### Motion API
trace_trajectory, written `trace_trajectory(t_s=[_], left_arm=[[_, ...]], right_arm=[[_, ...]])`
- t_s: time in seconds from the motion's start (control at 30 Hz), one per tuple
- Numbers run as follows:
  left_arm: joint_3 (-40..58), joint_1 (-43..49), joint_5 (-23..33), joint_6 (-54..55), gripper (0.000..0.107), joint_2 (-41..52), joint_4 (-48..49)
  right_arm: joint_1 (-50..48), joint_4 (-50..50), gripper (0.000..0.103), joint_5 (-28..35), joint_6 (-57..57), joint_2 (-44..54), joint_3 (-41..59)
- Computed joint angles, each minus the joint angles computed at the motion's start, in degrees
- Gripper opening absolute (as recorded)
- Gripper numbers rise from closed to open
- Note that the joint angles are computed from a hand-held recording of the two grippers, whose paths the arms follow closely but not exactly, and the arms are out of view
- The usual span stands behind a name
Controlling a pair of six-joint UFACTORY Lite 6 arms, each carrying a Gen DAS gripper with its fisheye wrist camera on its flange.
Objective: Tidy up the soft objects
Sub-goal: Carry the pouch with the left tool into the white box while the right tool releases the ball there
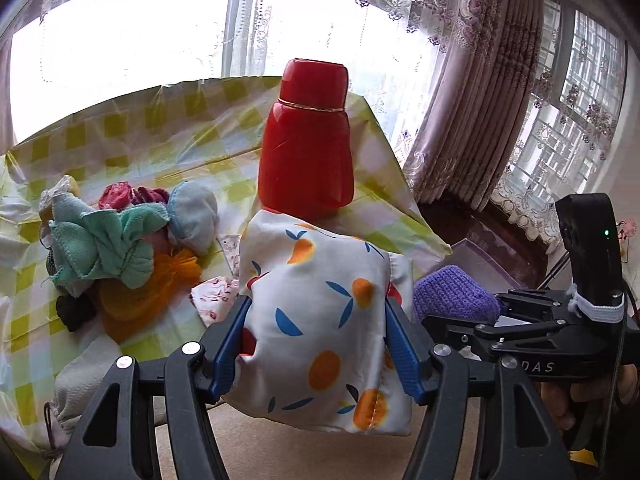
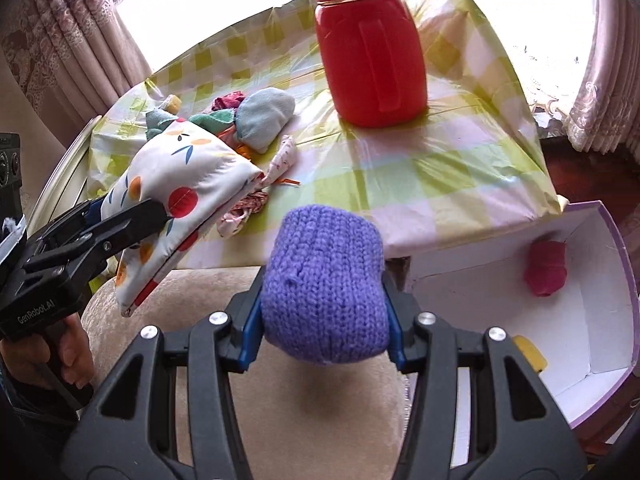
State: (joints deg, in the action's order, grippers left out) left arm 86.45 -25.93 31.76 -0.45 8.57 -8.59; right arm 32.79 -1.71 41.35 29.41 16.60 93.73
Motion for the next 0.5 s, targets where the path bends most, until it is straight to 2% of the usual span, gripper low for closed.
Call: trace_trajectory(t_s=[0.23,0.5], left_arm=[[15.6,-9.8,2.9,-4.3,0.066,13.4,4.1],[35.4,-15.1,9.2,-4.2,0.07,28.1,4.4]], right_arm=[[-9.4,-2.0,0.053,-0.3,0.6,-9.8,-10.6],[-17.9,-2.3,0.054,-1.9,0.6,-15.8,-18.3]])
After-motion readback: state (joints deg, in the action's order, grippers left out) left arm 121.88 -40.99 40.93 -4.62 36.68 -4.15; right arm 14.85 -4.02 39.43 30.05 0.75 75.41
